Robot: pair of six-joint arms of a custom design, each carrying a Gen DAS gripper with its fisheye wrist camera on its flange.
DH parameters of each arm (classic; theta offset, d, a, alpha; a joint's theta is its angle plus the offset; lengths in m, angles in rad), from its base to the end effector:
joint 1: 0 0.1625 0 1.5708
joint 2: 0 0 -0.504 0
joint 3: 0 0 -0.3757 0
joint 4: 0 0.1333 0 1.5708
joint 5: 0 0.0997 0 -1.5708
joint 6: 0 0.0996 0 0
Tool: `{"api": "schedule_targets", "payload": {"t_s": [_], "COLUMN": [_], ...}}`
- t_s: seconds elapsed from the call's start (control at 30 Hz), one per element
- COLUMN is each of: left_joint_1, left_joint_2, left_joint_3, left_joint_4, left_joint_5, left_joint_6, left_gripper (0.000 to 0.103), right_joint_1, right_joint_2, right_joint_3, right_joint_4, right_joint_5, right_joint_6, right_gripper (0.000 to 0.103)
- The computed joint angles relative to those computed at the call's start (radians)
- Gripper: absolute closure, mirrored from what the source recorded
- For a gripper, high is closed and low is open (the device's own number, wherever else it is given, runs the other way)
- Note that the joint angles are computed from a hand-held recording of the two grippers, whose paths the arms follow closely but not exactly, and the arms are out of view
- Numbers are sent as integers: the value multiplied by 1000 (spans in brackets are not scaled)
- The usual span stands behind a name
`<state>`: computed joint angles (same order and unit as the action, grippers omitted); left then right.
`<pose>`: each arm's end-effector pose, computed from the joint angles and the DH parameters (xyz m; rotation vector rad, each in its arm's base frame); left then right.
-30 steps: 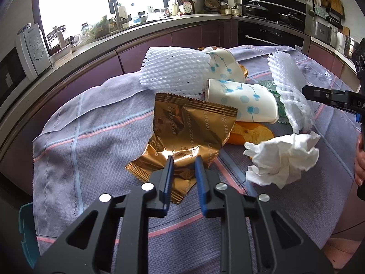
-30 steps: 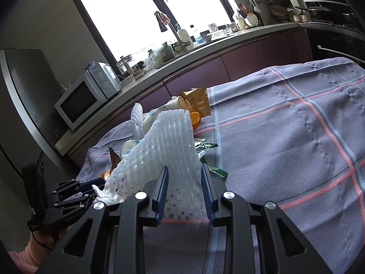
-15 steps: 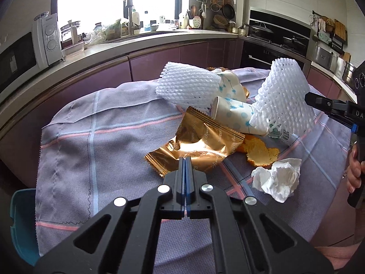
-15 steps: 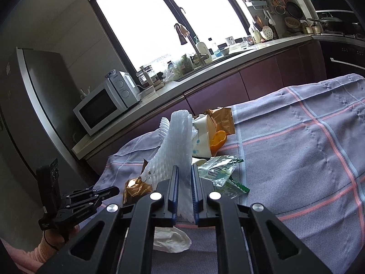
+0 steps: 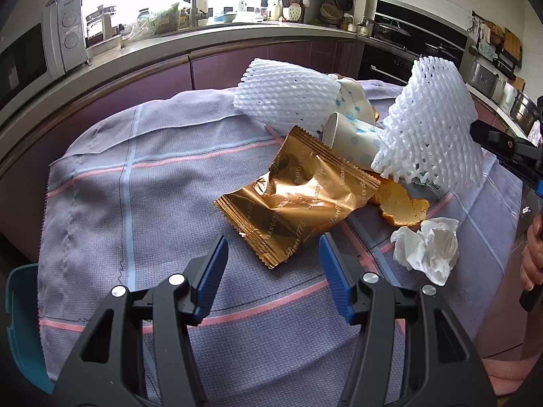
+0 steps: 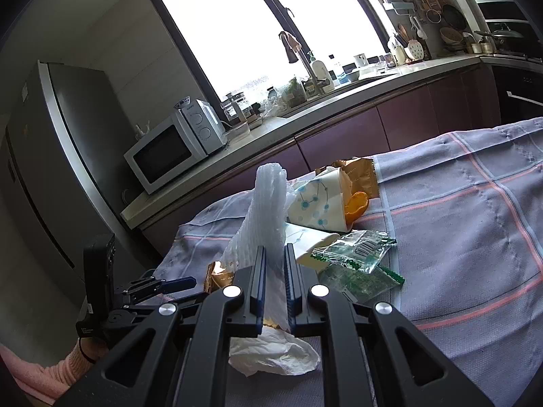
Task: Collect trash
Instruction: 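Carry the gold wrapper and foam net in both tools over the teal bin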
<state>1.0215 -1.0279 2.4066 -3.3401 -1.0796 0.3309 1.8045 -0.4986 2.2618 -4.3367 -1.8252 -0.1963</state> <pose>-0.0852 -0.4845 0.1820 1.0050 2.4410 -0.5905 0.2224 -0.4669 0.0669 0.3720 -2.5472 1.4132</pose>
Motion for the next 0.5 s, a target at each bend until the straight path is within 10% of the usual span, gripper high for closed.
{"api": "schedule_targets", "payload": {"t_s": [0.17,0.3,0.5], "left_joint_1": [32,39,45], "left_joint_2": [3,5,-1], "left_joint_3": [-61,-81,-72], "left_joint_4": [112,143,94], "left_joint_5": [-42,-70,-104], "left_joint_6": [-73,-113,-129], "left_gripper": [60,94,101], "right_joint_1": [-15,-22,-24], "right_joint_2": [5,7,11], "right_joint_3": [1,0,0], "right_joint_4": [6,15,17], "right_joint_5": [14,19,28], "right_joint_6": [10,13,11], "right_gripper": [94,94,94]}}
